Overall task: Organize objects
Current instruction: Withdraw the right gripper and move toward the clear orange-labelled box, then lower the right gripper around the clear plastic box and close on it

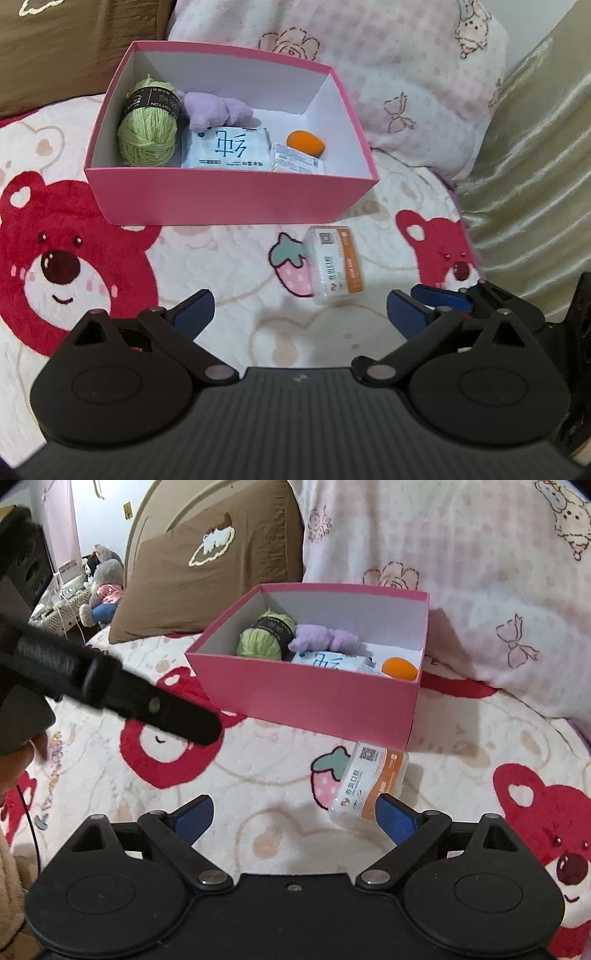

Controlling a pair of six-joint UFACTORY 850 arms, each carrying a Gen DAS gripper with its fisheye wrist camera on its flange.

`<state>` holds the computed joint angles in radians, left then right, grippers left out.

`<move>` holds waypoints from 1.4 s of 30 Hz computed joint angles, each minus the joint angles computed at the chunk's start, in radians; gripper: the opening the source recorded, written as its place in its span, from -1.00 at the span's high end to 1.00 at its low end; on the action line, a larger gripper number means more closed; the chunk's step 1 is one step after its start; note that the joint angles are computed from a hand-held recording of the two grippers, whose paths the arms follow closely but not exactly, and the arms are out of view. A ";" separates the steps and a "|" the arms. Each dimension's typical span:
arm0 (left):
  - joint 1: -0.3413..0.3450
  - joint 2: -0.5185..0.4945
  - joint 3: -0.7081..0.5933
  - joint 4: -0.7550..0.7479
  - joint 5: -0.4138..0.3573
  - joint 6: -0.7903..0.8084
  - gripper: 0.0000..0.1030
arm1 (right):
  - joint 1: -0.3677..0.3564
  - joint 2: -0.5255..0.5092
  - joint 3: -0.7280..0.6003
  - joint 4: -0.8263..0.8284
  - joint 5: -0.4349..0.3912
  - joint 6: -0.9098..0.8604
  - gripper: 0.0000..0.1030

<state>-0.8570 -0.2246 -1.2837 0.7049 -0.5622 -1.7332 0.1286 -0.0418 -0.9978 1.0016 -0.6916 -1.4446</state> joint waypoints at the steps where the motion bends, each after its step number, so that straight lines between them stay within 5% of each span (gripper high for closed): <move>1: 0.000 -0.005 -0.001 -0.001 0.003 0.004 -0.95 | 0.001 -0.003 0.006 0.011 0.010 -0.014 -0.87; 12: 0.000 -0.089 0.009 0.122 0.015 -0.154 -0.94 | 0.001 -0.098 0.027 0.186 0.095 -0.233 -0.87; 17: -0.010 -0.144 -0.012 0.239 -0.060 -0.325 -0.91 | 0.008 -0.145 0.021 0.274 0.145 -0.298 -0.87; 26: 0.008 -0.189 0.002 0.464 0.071 -0.560 -0.83 | 0.031 -0.190 0.015 0.290 0.199 -0.337 -0.86; 32: 0.014 -0.212 0.006 0.682 0.148 -0.784 -0.55 | 0.013 -0.229 -0.016 0.216 0.154 -0.201 -0.86; 38: 0.026 -0.244 -0.035 0.490 0.165 -0.572 -0.10 | 0.002 -0.231 -0.015 0.252 0.127 -0.213 -0.87; 42: 0.031 -0.233 -0.001 0.643 0.185 -0.769 0.13 | 0.008 -0.218 -0.008 0.266 0.148 -0.197 -0.76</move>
